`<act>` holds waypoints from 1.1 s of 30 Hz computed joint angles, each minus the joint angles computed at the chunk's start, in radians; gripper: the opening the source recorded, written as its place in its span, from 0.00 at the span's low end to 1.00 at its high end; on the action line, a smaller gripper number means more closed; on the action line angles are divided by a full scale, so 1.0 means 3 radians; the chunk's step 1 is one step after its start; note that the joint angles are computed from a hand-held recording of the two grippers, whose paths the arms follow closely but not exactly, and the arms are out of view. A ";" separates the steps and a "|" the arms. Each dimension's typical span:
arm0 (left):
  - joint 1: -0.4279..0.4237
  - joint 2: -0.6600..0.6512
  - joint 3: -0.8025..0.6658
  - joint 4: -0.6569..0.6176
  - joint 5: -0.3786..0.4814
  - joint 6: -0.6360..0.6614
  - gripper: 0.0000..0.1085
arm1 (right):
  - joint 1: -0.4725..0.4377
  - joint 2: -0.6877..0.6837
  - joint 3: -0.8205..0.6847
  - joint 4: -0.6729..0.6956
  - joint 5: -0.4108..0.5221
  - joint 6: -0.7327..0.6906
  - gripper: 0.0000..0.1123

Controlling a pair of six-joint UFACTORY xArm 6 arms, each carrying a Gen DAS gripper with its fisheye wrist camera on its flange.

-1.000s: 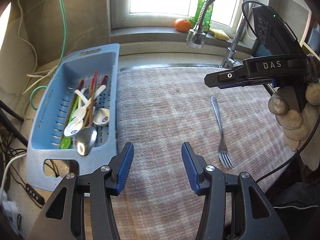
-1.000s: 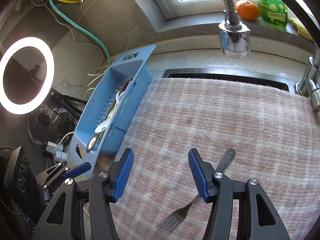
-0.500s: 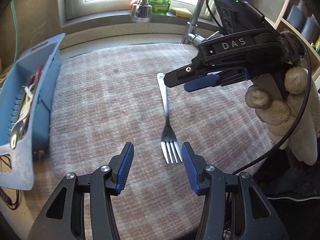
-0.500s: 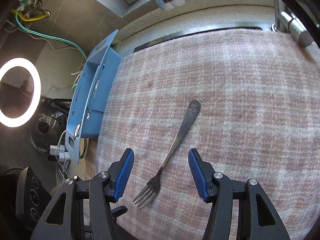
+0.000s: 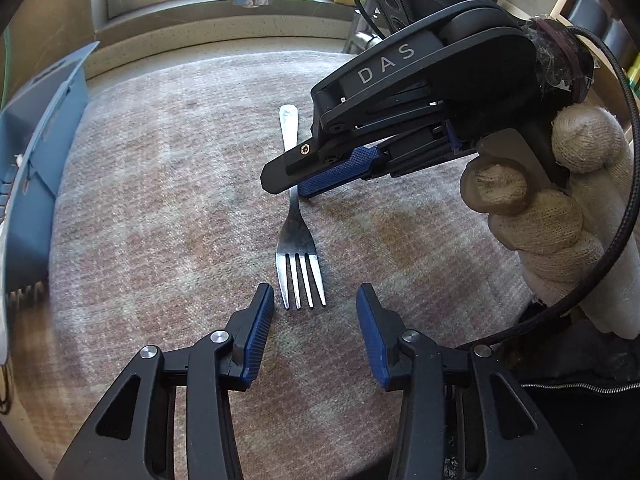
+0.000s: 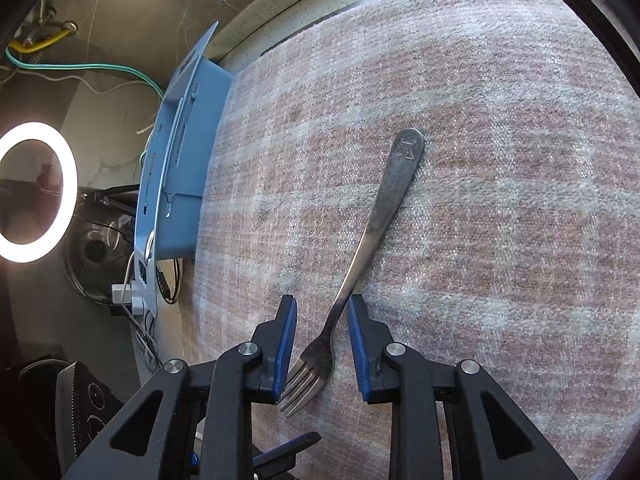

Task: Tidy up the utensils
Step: 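Close the right gripper on the metal fork handle, then lift the metal fork with the right gripper and carry it into the basket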

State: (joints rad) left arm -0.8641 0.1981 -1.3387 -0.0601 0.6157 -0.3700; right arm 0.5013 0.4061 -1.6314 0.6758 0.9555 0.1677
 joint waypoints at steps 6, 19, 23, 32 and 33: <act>-0.0017 0.0132 -0.0133 0.0028 0.0001 -0.0021 0.28 | -0.0001 0.0052 -0.0053 -0.0038 0.0021 0.0103 0.15; 0.0128 0.0084 -0.0101 -0.0121 -0.0047 0.0157 0.21 | 0.0005 0.0027 0.0016 -0.0037 -0.0108 0.0222 0.07; 0.0141 0.0001 -0.0030 -0.0108 -0.0073 0.0150 0.21 | -0.0009 -0.0008 0.0048 0.0050 -0.0145 0.0193 0.06; 0.0247 -0.0237 0.0119 0.0026 -0.0160 0.0087 0.21 | 0.0028 0.0117 -0.0314 0.0091 -0.0109 0.0227 0.05; 0.0261 -0.0286 0.0154 0.0055 -0.0167 0.0067 0.21 | 0.0038 0.0157 -0.0394 0.0090 -0.0097 0.0236 0.05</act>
State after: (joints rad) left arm -0.7859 0.1124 -1.2926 -0.0436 0.5656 -0.3500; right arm 0.5127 0.4533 -1.7498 0.7027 0.9264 0.2386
